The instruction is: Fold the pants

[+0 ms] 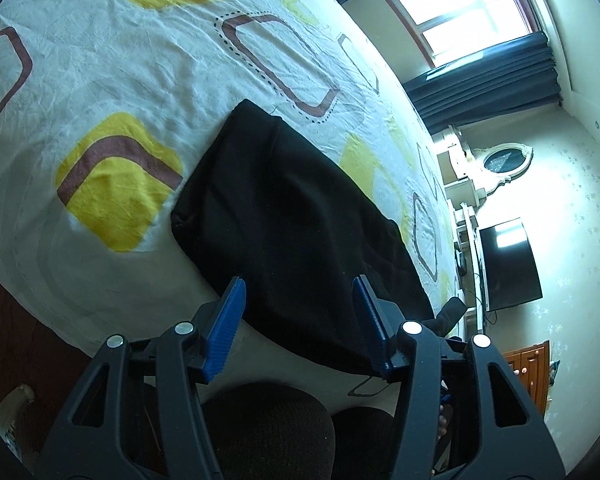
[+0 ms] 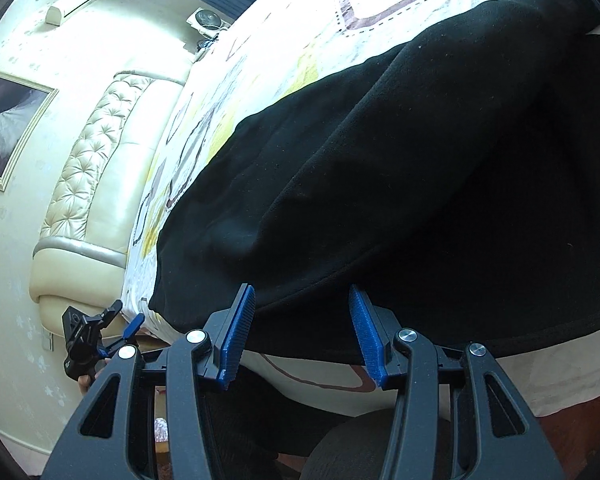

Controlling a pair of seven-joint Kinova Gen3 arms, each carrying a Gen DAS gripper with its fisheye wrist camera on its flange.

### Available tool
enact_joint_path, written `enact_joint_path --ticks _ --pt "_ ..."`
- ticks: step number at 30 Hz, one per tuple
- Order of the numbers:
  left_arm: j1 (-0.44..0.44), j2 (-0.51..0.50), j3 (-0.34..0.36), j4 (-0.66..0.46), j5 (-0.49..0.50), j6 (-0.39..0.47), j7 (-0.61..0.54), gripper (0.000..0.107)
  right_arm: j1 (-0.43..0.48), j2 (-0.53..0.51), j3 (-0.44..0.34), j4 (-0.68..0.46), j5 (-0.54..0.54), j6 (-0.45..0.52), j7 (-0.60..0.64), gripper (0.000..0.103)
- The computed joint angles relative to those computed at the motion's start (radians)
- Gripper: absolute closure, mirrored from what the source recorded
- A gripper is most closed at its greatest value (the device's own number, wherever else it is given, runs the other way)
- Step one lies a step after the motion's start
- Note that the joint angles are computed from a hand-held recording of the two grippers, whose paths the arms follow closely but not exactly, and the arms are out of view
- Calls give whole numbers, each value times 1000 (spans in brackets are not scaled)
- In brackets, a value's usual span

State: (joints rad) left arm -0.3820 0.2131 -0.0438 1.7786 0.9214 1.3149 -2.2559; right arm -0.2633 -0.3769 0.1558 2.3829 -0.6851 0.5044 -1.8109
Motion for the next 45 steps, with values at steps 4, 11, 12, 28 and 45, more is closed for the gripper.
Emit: enact_joint_path --ticks 4,11,12,28,45 --pt "24 26 12 -9 -27 3 69 54 1 3 -17 -9 3 -4 -20 47" --pt "66 31 31 -11 -68 -34 134 54 -18 -1 -8 1 -9 -19 -26 47" --pt "70 29 32 -7 -69 -43 143 54 -19 -3 -7 2 -9 -20 -26 47" --pt "155 -49 39 30 -168 -173 313 66 -14 -56 61 52 -60 -18 19 47" --pt "126 -17 33 16 -129 -196 333 63 -162 -101 238 134 -190 -114 78 47"
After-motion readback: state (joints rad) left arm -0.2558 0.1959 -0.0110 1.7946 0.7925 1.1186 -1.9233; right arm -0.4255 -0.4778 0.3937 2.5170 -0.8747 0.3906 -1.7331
